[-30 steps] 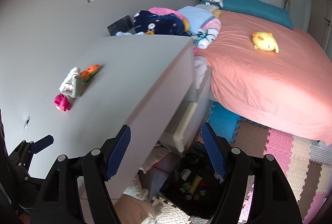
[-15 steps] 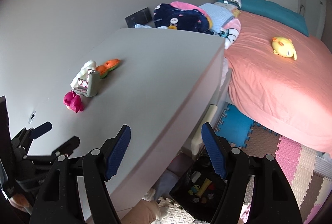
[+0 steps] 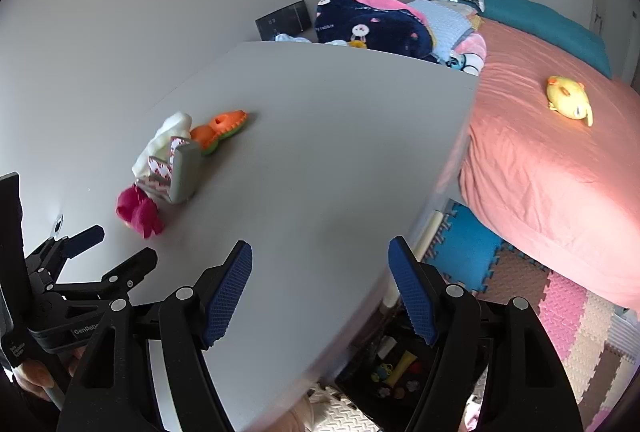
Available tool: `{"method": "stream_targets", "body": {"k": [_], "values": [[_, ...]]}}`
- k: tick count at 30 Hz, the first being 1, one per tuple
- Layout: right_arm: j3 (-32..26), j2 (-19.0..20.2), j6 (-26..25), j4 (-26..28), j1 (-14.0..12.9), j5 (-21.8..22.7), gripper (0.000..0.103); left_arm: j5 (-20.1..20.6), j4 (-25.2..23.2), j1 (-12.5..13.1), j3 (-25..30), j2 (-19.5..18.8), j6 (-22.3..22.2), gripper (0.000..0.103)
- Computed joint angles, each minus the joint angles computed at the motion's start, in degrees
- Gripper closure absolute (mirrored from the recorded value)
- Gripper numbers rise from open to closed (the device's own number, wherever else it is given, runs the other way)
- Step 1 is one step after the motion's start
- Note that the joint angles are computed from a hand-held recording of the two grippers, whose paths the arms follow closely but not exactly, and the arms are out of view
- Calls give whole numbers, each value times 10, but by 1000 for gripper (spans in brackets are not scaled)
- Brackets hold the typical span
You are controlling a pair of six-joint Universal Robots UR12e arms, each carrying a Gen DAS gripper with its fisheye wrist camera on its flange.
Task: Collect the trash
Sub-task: 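Grasp the pink toy with the left tool while the right tool grasps the red-white tape box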
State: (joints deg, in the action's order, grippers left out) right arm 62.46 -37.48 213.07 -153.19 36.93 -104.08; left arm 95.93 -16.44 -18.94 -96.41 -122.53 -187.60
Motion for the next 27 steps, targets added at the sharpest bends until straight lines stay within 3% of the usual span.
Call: {"method": "stream_targets", "body": {"k": [4,11,18,21,27], "values": [[-34,18,-7,12,-2,11,32,-33,7,12,6,-6,-5,6],[-100,53,-16,40,-1,27,32,-38,13,18,16,-17,10,6],[-160,84,-20,62,-1,52,32,-58,1,26,25,-23,18,23],[-181,95,-20,65,-2,73,32,-55,12,28,21,-23,24,38],[-218,117,-18,70,-4,114,32,-47,20,34,11,-17,14,38]]}}
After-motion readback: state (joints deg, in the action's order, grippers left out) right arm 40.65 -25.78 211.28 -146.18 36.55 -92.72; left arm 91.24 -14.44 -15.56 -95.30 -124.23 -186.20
